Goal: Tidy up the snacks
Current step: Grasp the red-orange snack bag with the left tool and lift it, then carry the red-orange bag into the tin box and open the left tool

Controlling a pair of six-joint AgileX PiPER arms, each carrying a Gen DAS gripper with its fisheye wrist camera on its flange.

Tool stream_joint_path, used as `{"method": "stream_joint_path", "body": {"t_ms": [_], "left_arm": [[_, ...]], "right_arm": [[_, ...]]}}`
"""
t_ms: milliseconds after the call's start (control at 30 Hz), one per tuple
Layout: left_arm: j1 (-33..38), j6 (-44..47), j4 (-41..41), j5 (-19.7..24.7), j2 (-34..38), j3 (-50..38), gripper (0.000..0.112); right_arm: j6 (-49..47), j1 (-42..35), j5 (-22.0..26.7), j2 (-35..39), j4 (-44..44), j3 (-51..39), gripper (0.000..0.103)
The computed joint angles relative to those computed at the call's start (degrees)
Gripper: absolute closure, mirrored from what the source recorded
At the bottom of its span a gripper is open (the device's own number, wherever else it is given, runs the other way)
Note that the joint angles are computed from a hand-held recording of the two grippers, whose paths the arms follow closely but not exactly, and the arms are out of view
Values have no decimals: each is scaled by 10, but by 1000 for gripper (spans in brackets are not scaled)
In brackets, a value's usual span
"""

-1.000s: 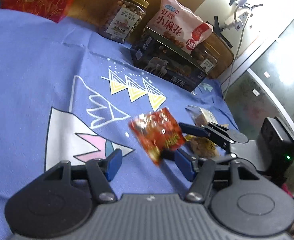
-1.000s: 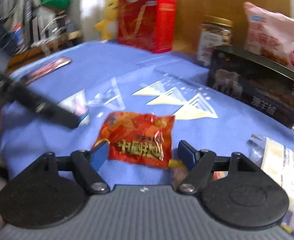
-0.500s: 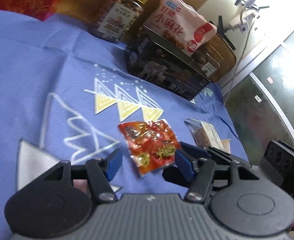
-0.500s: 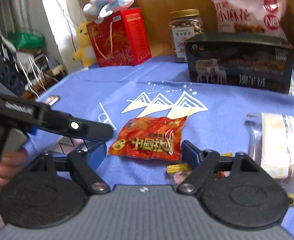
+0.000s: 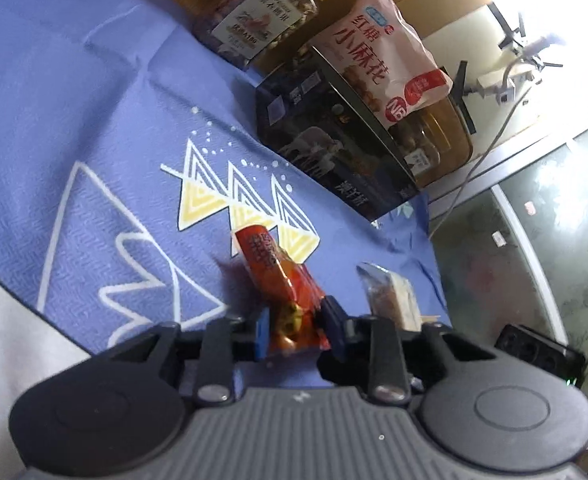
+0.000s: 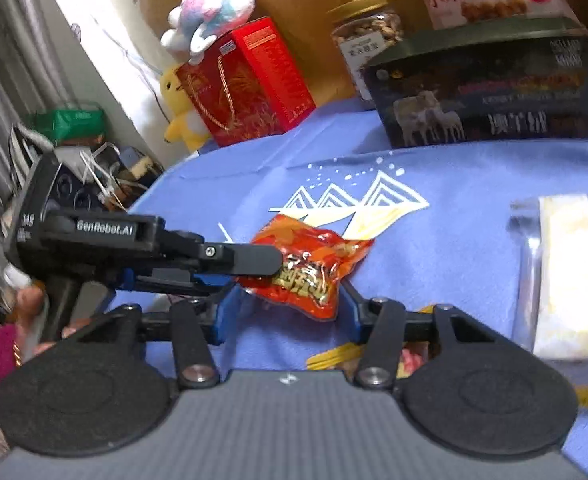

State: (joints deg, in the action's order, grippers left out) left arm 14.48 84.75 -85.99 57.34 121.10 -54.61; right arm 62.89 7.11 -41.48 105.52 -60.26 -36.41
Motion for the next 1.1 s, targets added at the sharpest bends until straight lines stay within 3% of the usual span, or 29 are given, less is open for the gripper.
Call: {"method": "stream_joint_path", "body": {"t_ms": [133, 400, 467, 500, 533, 600, 767, 933, 1100], "left_arm": [[9, -4, 0, 13, 11, -8, 88], [56, 63, -8, 113, 5, 12, 90], [56, 57, -7, 117, 2, 7, 90], [52, 48, -5, 116, 2, 1, 90], [47, 43, -6, 113, 0, -5, 90], [33, 23, 3, 107, -2, -32, 90], [-33, -5, 8, 72, -14, -129, 88], [-100, -42, -6, 41, 27, -283, 88], [-158, -101, 20, -66, 84, -398, 83]], "right_arm": [[-57, 28, 29, -12, 40, 6, 42], [121, -79, -116, 49, -137, -40, 39], [143, -96, -155, 65, -150, -50, 50], [149, -99, -169, 68, -152, -51, 70], [154, -102, -176, 67, -156, -54, 75], [137, -98, -150, 44, -139, -47, 83], [81, -104, -102, -5, -77, -50, 83], [34, -107, -21, -5, -25, -131, 80], [25, -92, 73, 68, 1, -246, 79]]}}
